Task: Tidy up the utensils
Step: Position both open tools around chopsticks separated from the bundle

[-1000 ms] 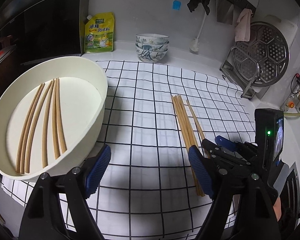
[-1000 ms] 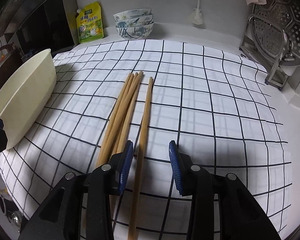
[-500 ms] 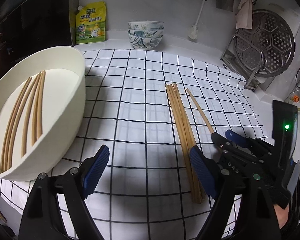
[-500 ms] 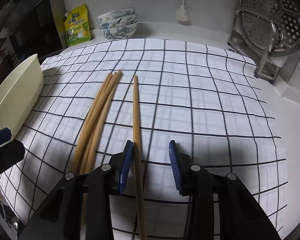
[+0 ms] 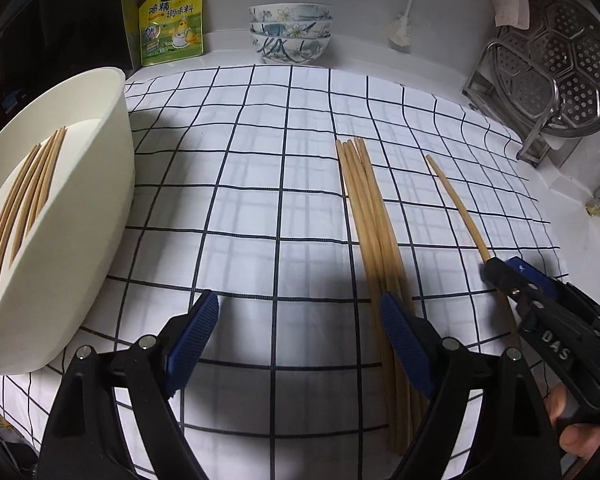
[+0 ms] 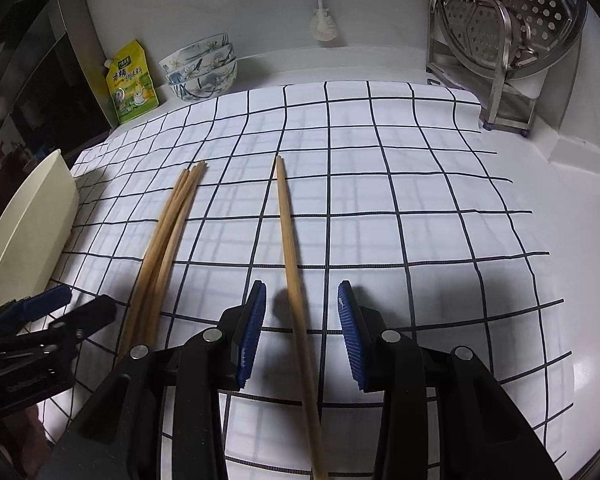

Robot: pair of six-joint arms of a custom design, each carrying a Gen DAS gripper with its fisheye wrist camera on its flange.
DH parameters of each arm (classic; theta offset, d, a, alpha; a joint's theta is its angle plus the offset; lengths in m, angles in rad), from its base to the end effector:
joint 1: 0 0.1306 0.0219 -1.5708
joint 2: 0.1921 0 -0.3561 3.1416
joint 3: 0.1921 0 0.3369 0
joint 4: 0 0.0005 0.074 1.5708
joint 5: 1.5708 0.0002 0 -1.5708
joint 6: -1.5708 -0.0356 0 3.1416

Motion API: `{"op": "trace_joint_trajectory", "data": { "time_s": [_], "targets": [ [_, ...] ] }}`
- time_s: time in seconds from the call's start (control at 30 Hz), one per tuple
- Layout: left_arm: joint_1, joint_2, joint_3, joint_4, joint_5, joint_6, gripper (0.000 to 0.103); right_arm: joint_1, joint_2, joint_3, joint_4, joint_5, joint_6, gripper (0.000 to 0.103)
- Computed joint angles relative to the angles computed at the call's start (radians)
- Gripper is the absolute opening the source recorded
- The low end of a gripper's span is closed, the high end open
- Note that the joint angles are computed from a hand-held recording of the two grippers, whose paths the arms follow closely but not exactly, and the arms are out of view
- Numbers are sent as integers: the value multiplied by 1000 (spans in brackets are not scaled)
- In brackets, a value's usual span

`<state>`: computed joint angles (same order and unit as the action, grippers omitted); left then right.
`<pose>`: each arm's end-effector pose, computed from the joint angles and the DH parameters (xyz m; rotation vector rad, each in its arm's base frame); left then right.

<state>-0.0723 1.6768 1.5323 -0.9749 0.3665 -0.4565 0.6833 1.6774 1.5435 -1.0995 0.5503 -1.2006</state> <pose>0.5042 -0.0498 0.3259 0.7891 2.4896 -0.3603 0.3959 0.2977 0.3274 0.7568 2.3898 -0.0709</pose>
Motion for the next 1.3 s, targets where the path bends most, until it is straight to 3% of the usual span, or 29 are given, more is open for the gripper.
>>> {"op": "trace_joint_trajectory", "data": {
  "time_s": [0.8, 1.3],
  "targets": [
    [-48, 31, 20, 39, -83, 39, 89, -1, -6, -9, 3, -13, 4, 37],
    [-44, 24, 1, 65, -129, 29, 88, 4, 3, 9, -20, -10, 8, 37]
  ]
}}
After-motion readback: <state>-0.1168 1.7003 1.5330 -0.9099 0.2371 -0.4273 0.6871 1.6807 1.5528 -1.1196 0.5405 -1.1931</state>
